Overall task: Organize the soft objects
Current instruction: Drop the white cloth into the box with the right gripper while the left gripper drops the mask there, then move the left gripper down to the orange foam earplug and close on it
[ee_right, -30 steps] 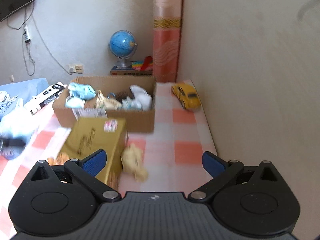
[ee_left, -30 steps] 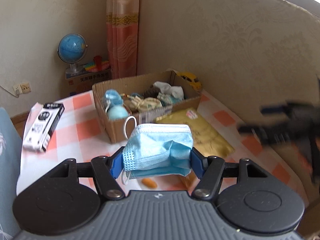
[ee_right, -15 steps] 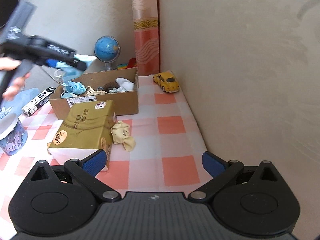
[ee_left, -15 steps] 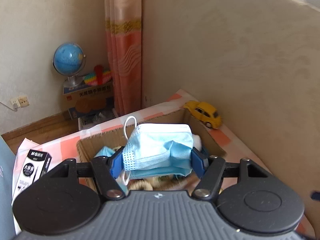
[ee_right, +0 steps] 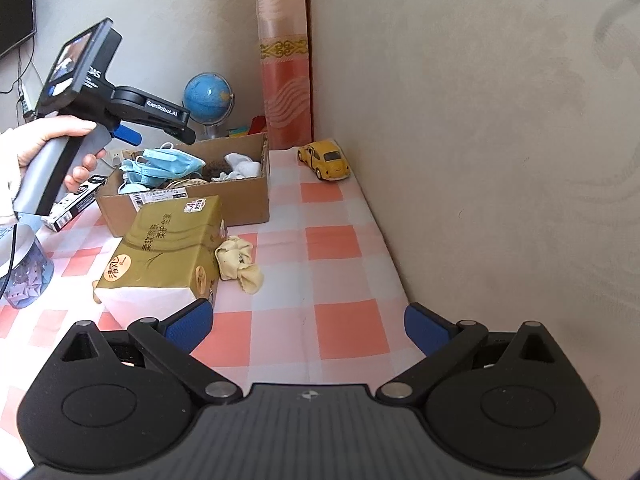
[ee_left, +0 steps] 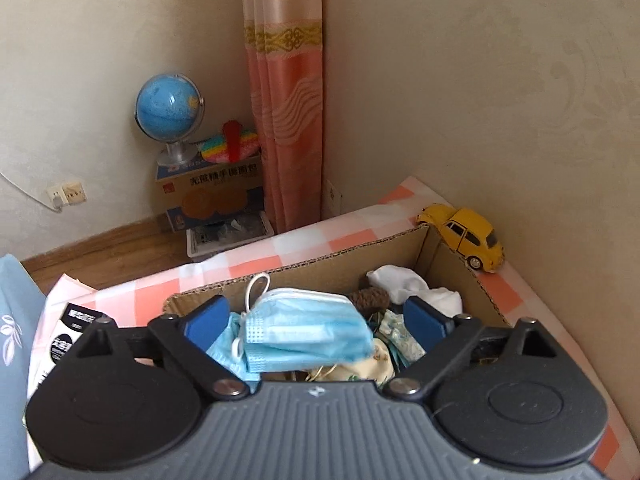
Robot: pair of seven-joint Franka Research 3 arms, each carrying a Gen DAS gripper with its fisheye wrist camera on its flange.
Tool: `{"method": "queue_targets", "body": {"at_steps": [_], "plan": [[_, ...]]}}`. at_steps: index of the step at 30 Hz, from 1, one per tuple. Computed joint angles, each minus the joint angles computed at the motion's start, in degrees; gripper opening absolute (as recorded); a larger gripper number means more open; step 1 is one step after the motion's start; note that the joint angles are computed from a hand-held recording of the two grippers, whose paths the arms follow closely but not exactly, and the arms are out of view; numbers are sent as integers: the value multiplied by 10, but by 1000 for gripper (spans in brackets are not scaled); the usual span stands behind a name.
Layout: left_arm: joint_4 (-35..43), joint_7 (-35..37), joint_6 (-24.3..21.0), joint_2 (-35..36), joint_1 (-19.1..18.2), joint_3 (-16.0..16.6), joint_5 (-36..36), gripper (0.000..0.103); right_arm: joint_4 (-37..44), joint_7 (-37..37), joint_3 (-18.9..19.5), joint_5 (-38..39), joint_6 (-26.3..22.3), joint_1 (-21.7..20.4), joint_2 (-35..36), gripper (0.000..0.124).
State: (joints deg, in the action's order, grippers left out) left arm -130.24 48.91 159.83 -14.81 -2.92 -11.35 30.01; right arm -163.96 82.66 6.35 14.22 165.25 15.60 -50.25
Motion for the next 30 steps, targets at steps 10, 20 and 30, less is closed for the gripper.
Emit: {"method": "queue_targets", "body": {"at_steps": [10,20,30], "plan": [[-65,28,-5,-93,-21,2,-30,97,-6,-7,-5,3,-10,13,-15,103],[-159,10,-20,-205,-41,-17,-53,99,-26,-21,-19,19,-16,30,-57,103],[-251,-25,-42,-318,-86,-34,-84,99,-43,-32,-27,29,-23,35,-94,103]]}}
